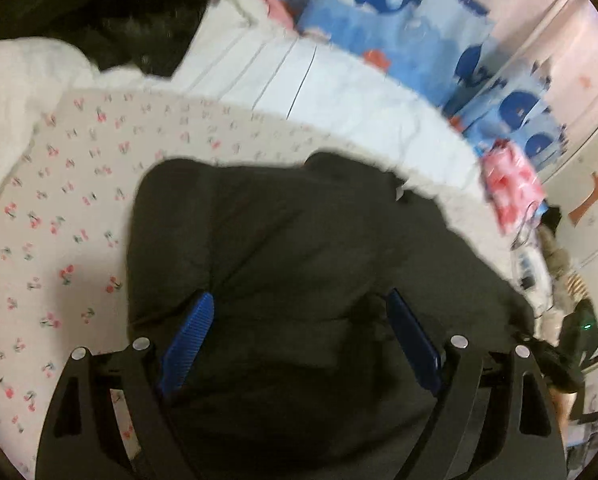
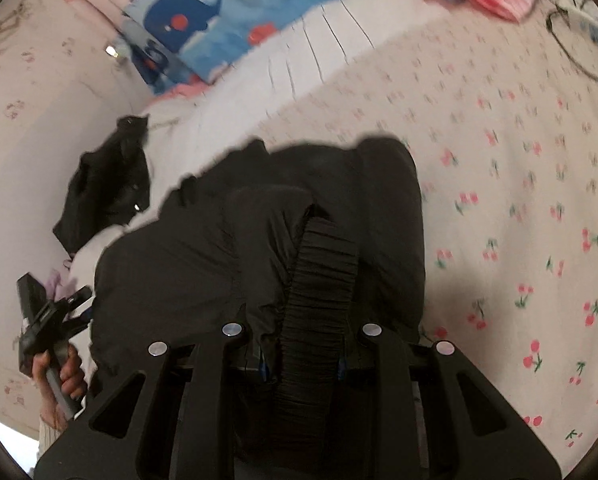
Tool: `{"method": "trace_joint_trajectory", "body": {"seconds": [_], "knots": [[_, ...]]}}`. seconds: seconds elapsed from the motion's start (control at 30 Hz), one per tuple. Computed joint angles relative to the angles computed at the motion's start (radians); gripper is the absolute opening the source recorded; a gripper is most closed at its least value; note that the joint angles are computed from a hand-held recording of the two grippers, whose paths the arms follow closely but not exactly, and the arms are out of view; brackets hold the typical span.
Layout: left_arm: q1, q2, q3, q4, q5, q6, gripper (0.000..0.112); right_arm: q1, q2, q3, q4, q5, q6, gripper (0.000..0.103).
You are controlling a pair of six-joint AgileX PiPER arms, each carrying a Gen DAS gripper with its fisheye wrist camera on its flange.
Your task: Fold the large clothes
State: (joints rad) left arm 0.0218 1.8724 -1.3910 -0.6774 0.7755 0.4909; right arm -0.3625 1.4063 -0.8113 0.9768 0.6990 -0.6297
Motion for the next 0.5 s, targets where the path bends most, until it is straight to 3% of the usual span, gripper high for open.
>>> {"method": "trace_joint_trajectory", "body": {"seconds": [0.07, 0.13, 0.17, 0.23, 0.3, 0.4, 0.5], "knots": [[-0.018, 0.007, 0.008, 0.051, -0.02, -0.027, 0.084, -0.027, -0.035, 0.015, -0.024, 0.015, 0.024, 0.032], [-0.014, -0.031, 0.022, 0.048, 0.003, -0.023, 0.084, -0.009, -0.114, 0.005, -0.179, 0.001, 0.193, 0.038], [-0.004, -0.056, 0.031, 0.014, 0.017, 0.006, 0.084, 0.01, -0.18, 0.021, -0.279, -0.054, 0.293, 0.045], [0.01, -0.107, 0.042, -0.035, 0.026, 0.057, 0.089, 0.091, -0.285, 0.048, -0.479, -0.185, 0.468, 0.049], [0.004, -0.137, 0.028, -0.038, 0.01, 0.079, 0.092, 0.204, -0.337, 0.026, -0.679, -0.257, 0.654, 0.055], [-0.016, -0.096, -0.048, -0.009, 0.013, 0.055, 0.094, 0.401, -0.259, -0.067, -0.979, -0.282, 0.916, 0.068], [-0.026, 0.007, -0.147, 0.007, 0.044, -0.019, 0.094, 0.515, -0.06, -0.175, -1.223, -0.243, 1.12, 0.069]]}}
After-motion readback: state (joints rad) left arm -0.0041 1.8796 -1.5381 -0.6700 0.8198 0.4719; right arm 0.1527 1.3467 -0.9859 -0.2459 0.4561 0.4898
